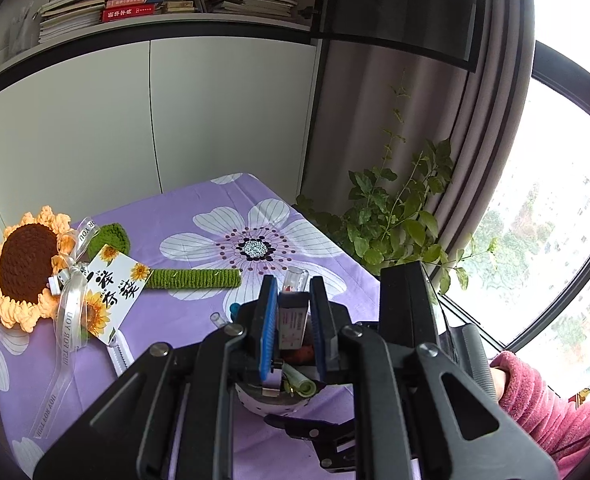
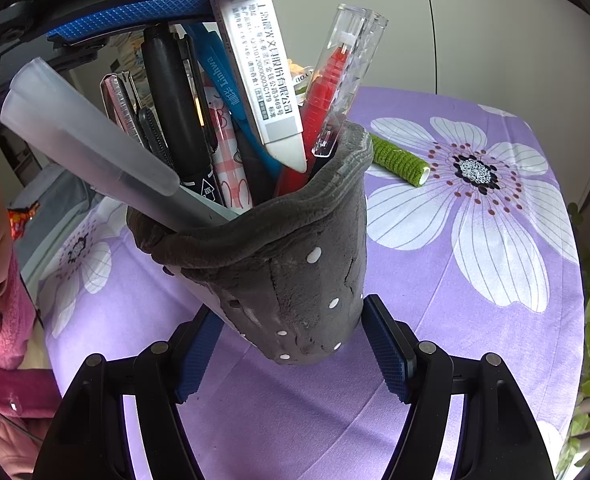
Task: Organize stationery
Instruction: 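Open the left gripper to release the eraser and withdraw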
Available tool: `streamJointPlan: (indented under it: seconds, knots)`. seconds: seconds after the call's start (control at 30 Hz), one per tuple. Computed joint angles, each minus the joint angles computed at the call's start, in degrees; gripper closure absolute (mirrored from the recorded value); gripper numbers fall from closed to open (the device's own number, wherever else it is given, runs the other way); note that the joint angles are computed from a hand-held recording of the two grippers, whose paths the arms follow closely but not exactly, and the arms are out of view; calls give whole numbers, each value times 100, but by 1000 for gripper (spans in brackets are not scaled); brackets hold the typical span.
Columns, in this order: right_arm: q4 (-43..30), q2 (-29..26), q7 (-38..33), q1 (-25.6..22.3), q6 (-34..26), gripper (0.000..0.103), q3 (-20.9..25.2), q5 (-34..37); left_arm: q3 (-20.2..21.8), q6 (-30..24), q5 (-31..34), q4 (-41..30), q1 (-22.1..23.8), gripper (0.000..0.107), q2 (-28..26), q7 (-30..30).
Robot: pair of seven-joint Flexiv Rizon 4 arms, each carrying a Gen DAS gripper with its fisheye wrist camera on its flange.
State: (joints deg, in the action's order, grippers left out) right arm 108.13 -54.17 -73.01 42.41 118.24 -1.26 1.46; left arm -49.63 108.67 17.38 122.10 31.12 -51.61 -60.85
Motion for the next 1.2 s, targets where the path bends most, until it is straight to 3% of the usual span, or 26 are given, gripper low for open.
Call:
streamJointPlan:
  seconds: [0.3,0.5,0.57,0.7,0.8,0.97,1.07,1.2]
  knots:
    - [-12,-6,10,-50,0,31,42,-32,-8,-30,-45,24,31,92,34,7]
    - [-8,-6,11,-61,6,31,48,-42,51,239,-37,101,171,92,173,-279]
    - [-7,-6,12,-61,6,31,47,-42,214,341,-61,82,140,89,265,-453]
    - [-6,-7,12,-63,10,31,50,-43,613,421,-184,-5,67,72,403,-910]
    - [-6,-7,12,-63,10,31,50,-43,1037,375,-337,-72,-105,67,514,-1220]
    - [-6,-9,12,-62,14,31,50,-41,2259,96,-901,-313,-1078,65,730,-1518]
    - [-6,-9,13,-67,14,31,54,-45,2734,-328,-1318,-574,-1533,65,677,-1572]
    - [-6,-3,20,-95,1,31,75,-65,2719,-766,-1663,-767,-1533,65,514,-1472]
